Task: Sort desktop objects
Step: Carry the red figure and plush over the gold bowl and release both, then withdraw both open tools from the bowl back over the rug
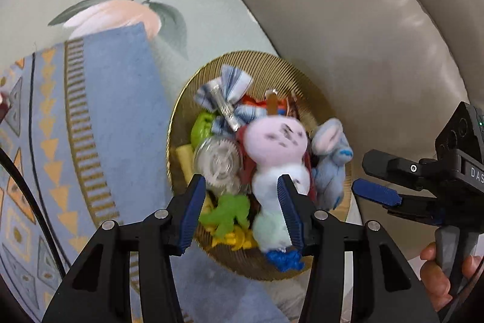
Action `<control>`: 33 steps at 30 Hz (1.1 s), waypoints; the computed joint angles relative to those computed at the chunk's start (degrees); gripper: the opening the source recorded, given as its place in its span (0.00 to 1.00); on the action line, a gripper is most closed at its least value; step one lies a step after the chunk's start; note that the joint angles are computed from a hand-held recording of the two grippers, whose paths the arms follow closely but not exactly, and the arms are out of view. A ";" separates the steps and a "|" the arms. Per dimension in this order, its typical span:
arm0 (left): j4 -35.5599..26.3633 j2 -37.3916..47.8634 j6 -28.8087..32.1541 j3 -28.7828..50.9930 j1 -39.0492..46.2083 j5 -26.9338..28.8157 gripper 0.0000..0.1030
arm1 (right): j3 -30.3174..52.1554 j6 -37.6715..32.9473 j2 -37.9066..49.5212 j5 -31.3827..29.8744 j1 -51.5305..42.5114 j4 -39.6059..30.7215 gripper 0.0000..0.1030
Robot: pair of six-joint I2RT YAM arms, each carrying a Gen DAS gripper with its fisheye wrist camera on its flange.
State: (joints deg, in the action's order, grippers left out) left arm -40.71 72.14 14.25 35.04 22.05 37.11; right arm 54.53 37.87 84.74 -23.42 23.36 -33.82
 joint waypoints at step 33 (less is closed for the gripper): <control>-18.63 56.46 38.94 62.23 60.62 -2.66 0.46 | 26.39 14.93 24.30 10.37 46.57 2.45 0.62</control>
State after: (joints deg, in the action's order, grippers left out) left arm -59.34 128.60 53.19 97.27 82.66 34.45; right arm 80.92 52.80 109.04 -13.05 69.92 -31.37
